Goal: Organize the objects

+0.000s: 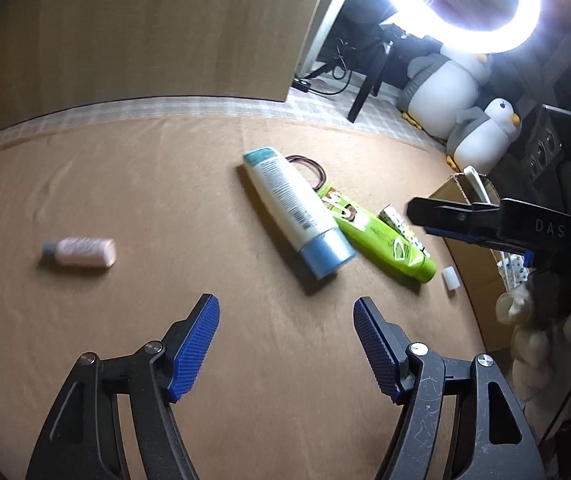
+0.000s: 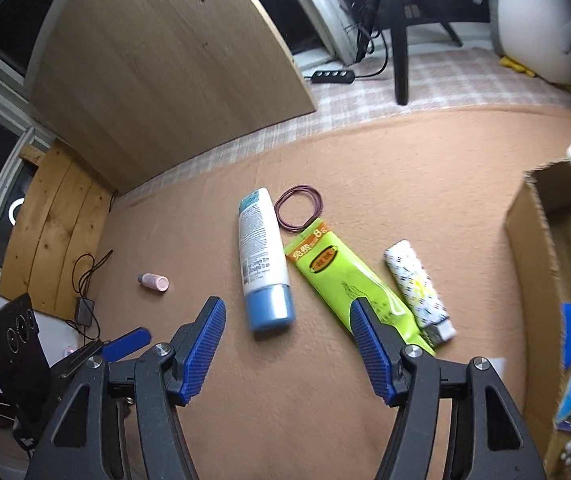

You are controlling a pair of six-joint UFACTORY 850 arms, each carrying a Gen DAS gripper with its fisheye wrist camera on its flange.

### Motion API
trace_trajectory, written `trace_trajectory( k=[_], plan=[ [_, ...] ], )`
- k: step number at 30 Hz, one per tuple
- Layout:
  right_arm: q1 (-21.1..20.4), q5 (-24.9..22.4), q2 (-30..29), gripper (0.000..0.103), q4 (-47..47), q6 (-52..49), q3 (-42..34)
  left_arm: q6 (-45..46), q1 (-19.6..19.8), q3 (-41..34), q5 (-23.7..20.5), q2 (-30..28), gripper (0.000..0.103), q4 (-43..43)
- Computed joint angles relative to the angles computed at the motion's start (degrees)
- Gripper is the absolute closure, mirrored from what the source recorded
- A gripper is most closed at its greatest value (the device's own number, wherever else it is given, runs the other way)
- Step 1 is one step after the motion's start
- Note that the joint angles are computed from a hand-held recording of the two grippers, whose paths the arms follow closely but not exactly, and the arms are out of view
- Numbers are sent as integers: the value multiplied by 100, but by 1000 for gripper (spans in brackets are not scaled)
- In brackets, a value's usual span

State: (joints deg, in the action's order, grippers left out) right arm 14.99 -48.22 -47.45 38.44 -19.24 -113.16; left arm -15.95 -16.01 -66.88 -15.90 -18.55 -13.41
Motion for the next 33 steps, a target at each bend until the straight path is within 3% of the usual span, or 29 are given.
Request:
trace_trajectory(
  k=[15, 25, 29, 33],
  plan=[
    [182, -1213, -1593, 41, -423, 680, -2394, 1435, 188, -855, -14, -987, 31, -1781],
    [259, -1803, -2403, 42, -611, 1045, -3709, 2256, 267, -1107, -120, -1288, 48, -2635],
    [289, -2189, -2854, 59, -719, 1287, -4489, 2833, 310, -1156, -157, -1363, 53, -3252],
    [278, -2164, -2806, 63, -677, 1303, -4348, 3065, 319, -1180, -204, -1376, 58, -3441]
  ],
)
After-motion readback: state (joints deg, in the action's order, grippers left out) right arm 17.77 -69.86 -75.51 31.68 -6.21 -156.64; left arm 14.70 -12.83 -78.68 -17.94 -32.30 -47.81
